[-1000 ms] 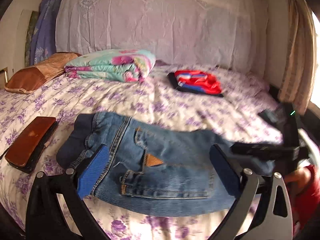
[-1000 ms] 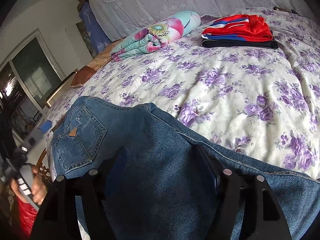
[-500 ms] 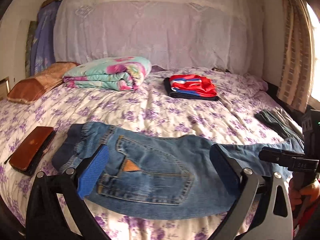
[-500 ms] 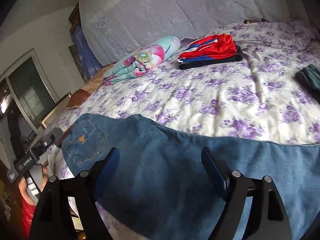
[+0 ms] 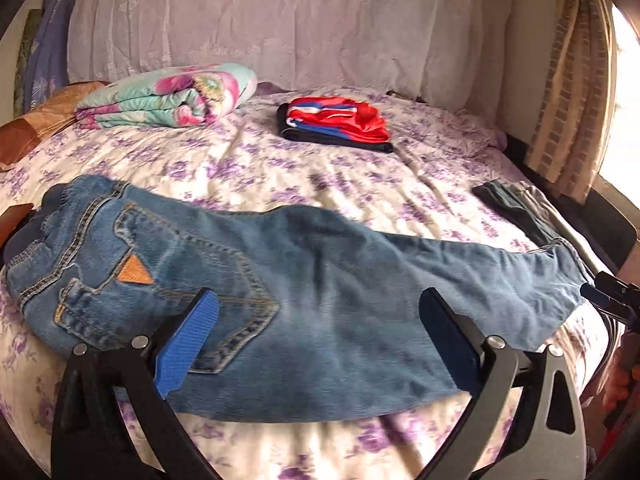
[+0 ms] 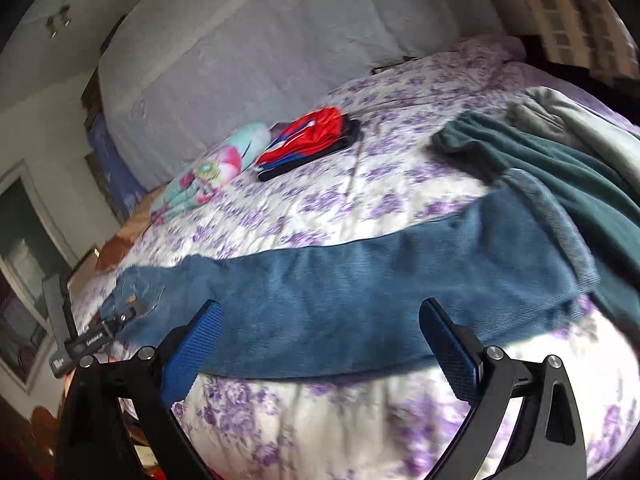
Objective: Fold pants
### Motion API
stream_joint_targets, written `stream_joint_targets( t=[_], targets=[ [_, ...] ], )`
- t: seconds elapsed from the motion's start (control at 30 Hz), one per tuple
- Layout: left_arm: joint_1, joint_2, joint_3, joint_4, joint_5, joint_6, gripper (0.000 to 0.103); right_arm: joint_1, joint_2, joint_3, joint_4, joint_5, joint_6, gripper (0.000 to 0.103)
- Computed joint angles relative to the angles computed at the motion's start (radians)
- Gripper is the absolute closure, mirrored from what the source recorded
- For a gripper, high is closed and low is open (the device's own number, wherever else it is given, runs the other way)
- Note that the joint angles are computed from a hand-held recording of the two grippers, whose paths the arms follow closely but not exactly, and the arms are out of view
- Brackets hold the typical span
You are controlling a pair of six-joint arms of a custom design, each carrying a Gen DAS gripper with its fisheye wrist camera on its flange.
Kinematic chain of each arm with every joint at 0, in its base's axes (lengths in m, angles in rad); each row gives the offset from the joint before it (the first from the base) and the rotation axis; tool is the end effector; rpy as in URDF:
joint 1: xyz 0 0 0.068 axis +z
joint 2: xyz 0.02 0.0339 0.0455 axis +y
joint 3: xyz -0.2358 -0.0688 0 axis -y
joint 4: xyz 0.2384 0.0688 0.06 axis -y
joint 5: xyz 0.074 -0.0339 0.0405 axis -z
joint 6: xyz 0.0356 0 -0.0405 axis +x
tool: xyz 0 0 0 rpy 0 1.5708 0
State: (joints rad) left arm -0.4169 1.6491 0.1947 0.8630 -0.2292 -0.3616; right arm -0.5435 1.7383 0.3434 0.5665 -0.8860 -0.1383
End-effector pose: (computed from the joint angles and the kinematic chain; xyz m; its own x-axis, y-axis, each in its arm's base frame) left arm 0.2007 -0.0800 0.0582 -0.5553 -0.1309 -0.8213 0.0272 0.9842 -0.1752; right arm 0.2071 -0.0929 0.0507 -0.6080 0.2654 -0.7483 -0.2069 0.8569 0.4721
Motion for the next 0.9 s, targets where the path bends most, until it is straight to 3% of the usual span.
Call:
stream_joint_targets(
  t=[0.13,0.17,0.2,0.23,0.3,0.4,0.5,0.57,0.63,0.7,0.73,0.83,0.9],
  targets=[
    [-0.102,0.146,0.167,-0.082,-0.077,0.019,0.005,-0.177,0.055,0.089,-0.186,-0.072,-0.091,0.004],
    [-0.115,0.221,0.251,-0.160,-0.119,0.006,0.005,-0.197,0.086,0.112,-0.209,-0.074,-0.097,0.004],
    [-0.100,0.272,0.328,-0.274,-0.089,0.010,0.004,-0.209,0.119,0.133,-0.222,-0.073,-0.098,0.004],
    [-0.107,0.272,0.355,-0.319,-0.109,-0.006,0.004,-0.209,0.157,0.158,-0.234,-0.074,-0.096,0.004],
    [-0.079,0.247,0.318,-0.280,-0.058,-0.008,0.004,-0.189,0.247,0.220,-0.265,-0.086,-0.086,0.004],
    [-0.093,0.194,0.267,-0.258,-0.066,-0.040,0.005,-0.142,0.281,0.194,-0.136,-0.030,-0.038,0.003],
    [-0.103,0.116,0.181,-0.118,0.062,-0.053,0.005,-0.139,0.268,0.199,-0.178,-0.025,-0.061,0.004],
    [-0.157,0.121,0.234,-0.166,0.015,-0.033,0.005,-0.196,0.271,0.252,-0.344,-0.081,-0.150,0.004],
    [-0.190,0.229,0.349,-0.238,-0.047,0.013,0.005,-0.245,0.297,0.314,-0.496,-0.137,-0.224,0.004],
    [-0.180,0.340,0.482,-0.388,-0.026,0.001,0.004,-0.279,0.353,0.379,-0.597,-0.192,-0.266,0.004],
    [-0.198,0.323,0.483,-0.404,-0.071,-0.013,0.004,-0.282,0.375,0.396,-0.597,-0.207,-0.252,0.004],
    [-0.197,0.306,0.413,-0.310,-0.054,0.005,0.005,-0.263,0.384,0.392,-0.494,-0.221,-0.143,0.003],
    [-0.199,0.274,0.313,-0.189,-0.070,-0.026,0.005,-0.244,0.383,0.382,-0.408,-0.221,-0.053,0.003]
  ],
)
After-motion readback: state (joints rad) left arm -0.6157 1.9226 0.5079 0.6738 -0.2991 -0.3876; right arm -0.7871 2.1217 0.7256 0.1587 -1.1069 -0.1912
